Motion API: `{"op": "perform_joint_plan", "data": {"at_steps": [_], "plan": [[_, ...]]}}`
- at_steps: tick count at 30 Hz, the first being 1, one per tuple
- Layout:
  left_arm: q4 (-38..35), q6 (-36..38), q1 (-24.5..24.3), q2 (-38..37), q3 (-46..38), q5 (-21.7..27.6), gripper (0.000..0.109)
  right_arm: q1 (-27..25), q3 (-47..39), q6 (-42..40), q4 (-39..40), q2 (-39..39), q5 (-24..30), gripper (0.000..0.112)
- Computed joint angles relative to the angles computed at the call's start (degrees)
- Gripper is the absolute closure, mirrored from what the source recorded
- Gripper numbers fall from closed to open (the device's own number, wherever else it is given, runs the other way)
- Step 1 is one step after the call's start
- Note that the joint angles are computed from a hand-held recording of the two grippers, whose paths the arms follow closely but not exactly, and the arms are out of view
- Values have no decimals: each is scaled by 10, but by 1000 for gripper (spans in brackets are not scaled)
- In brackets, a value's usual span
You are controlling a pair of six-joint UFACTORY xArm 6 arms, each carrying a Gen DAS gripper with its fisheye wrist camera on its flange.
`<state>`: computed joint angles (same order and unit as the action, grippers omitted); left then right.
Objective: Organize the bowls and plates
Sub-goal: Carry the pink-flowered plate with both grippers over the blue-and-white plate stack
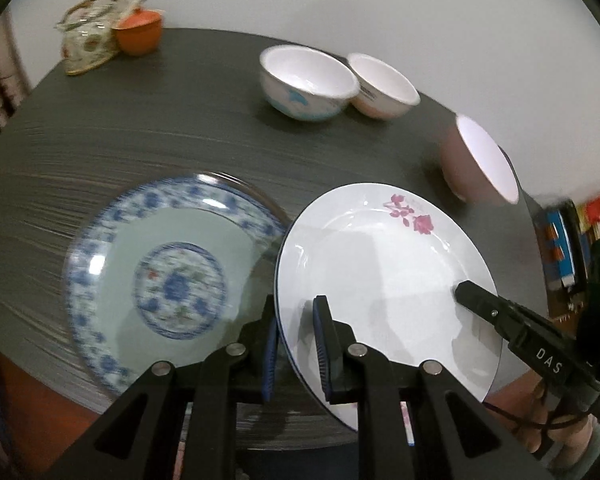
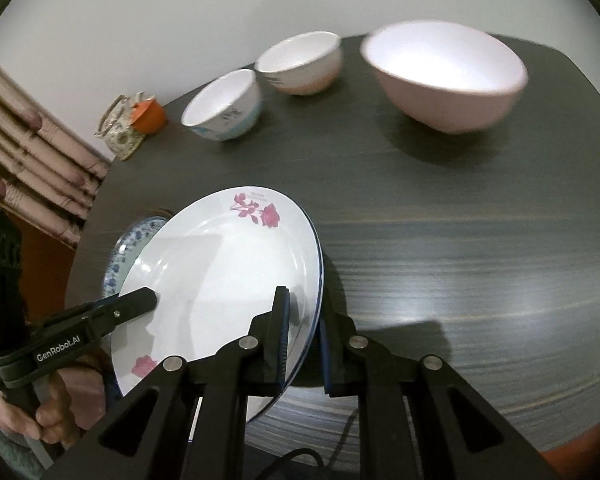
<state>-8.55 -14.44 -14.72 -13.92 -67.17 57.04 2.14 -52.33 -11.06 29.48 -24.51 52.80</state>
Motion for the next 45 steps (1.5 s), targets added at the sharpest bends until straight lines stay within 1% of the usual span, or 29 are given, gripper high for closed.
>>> {"op": "perform_joint_plan", "data": {"at_steps": [5,11,14,19,23,27,32,38,45], "plan": [[7,-14,42,-26,14,-1,92,44,-32,14,-5,23,-12,99],[16,-28,97,-48,46,-10,92,108,-80,28,-12,76,-32,99],[7,-22,125,-61,67,-10,92,139,-97,40,-25,101,-39,99],[-9,-7,151,-66,82,-12,92,175,-111,58,-37,131,-46,99],[-9,0,157,-63,86,-15,92,189,-110,70,-43,140,-54,99],[-22,5,162,-43,81,-17,92,195,-111,78,-48,146,-60,99],[-10,1,160,-41,80,-13,92,201,-105,90,-50,150,-63,98],[16,-17,153,-33,75,-8,92,206,-110,98,-53,160,-58,94],[55,-38,138,-34,76,-13,91,221,-113,113,-71,163,-71,77]]}}
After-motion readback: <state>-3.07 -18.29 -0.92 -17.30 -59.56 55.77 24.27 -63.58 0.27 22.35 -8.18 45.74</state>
